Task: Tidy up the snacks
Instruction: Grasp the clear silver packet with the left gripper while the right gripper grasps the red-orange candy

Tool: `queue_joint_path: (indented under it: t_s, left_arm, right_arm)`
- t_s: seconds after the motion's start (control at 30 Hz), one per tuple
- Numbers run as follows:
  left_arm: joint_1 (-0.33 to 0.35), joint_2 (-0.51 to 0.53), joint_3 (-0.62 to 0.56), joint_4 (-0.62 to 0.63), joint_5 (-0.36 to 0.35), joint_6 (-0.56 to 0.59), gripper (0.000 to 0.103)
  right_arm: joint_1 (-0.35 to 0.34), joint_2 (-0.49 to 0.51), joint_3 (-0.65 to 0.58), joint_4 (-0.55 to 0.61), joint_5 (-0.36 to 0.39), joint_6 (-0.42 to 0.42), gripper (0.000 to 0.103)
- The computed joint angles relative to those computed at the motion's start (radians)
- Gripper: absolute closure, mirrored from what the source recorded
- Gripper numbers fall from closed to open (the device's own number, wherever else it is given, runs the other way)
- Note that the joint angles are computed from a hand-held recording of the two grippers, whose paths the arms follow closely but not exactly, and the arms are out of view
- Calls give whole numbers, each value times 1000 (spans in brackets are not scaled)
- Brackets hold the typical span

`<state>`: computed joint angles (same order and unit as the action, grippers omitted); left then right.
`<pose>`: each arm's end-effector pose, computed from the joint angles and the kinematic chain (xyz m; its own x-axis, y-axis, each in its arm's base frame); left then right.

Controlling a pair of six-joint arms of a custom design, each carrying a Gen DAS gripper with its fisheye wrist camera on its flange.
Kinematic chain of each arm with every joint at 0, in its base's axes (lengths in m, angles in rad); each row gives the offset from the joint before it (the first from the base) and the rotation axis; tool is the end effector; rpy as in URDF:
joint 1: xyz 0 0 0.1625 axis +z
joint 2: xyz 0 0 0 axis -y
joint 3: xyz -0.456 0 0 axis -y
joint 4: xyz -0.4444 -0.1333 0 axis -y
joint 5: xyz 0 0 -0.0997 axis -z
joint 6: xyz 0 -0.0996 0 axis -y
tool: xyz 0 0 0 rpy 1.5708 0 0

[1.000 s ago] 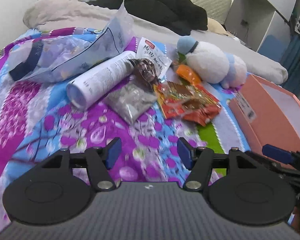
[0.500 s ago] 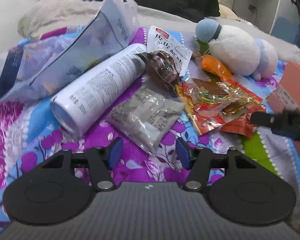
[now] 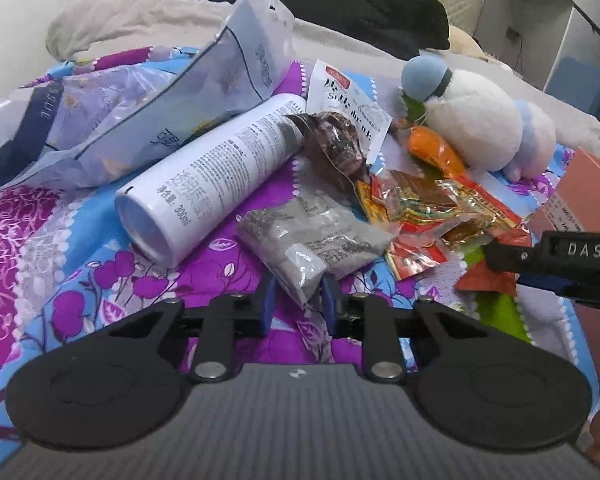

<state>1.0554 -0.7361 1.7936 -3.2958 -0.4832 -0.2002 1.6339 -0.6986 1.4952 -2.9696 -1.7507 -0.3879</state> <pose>-0.1341 -0.6861 0.1069 -0.7379 -0.3789 -0.5585 0.2452 0.6204 -0.7450 0.1655 -0.7887 0.1138 -0.8952 -0.2749 0.3508 -0.4219 0.7761 -0.4686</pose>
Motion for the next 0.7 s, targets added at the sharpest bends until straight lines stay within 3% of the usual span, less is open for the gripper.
queue_joint_path:
  t_s: [0.13, 0.4, 0.7]
  left_arm:
    - [-27, -7, 34, -12, 17, -17, 81]
    - [-101, -49, 141, 43, 59, -179, 87]
    - [-205, -120, 259, 268, 95, -483, 91]
  right_arm:
    - [-4, -35, 33, 10, -2, -16, 64]
    - [-11, -148, 164, 12, -13, -96, 65]
    - [-28, -291, 316, 32, 14, -180, 67]
